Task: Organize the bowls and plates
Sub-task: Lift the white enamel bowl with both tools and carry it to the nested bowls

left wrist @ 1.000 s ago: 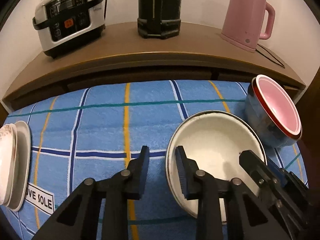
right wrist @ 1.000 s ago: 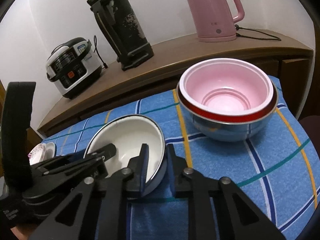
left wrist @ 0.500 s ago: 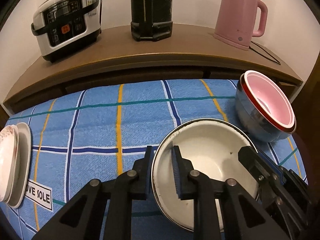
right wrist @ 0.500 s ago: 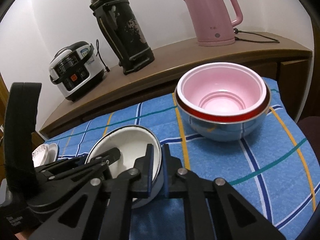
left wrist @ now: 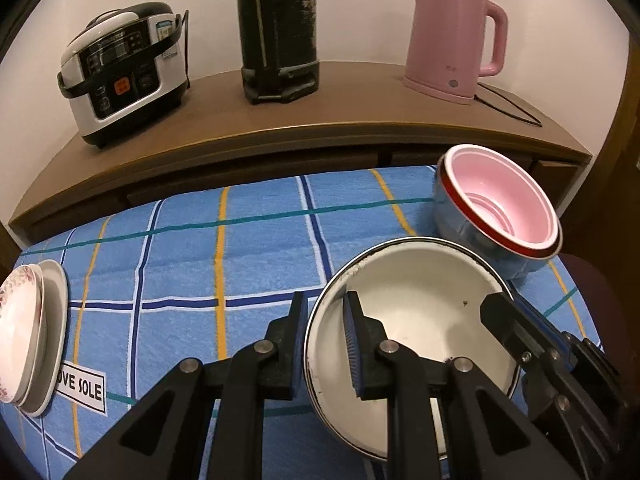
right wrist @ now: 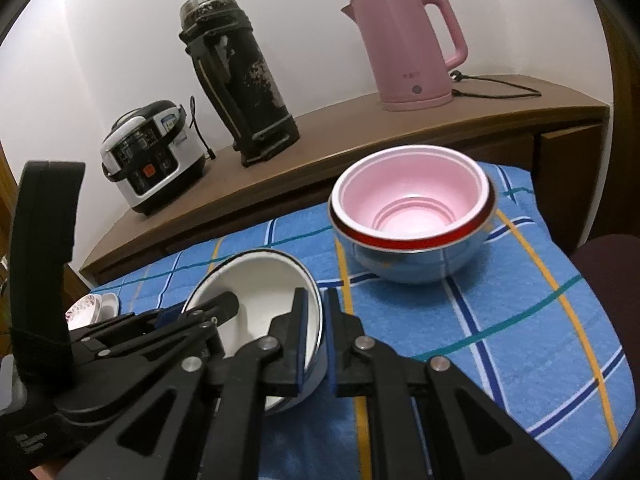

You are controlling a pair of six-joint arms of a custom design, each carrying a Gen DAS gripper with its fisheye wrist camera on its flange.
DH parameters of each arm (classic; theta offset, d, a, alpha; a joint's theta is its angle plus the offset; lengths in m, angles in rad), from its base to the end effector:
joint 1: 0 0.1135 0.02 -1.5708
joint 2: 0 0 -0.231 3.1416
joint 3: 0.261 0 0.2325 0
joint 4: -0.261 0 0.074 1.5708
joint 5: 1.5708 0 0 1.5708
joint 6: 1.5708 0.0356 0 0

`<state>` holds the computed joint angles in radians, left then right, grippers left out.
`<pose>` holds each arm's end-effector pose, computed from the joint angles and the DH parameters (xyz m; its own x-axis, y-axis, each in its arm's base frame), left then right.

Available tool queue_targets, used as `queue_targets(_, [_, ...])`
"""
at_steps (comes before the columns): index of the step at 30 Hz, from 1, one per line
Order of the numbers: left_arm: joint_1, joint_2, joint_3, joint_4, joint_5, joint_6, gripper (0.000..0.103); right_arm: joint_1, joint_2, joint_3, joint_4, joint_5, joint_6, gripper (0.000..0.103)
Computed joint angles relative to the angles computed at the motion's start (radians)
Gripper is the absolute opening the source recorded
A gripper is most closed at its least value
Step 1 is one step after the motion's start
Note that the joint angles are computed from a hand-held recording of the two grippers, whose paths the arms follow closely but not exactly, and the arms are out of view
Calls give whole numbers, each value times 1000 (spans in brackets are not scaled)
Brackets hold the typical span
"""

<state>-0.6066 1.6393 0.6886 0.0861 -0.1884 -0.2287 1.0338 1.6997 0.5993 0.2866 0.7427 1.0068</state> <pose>0.2387 -0.1575 0.1131 -0.7131 0.2238 -0.6644 0.3065 0.9518 -0.0083 0.1608 0.2230 0.0967 -0.5329 0.3219 -0.7826 0.1029 0.9426 0.3176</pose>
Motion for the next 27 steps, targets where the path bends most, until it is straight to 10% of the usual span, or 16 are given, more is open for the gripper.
queue_targets(27, [-129,-77,11,-37,-13,-34,19,91,-239,-102,-243,147,174,8])
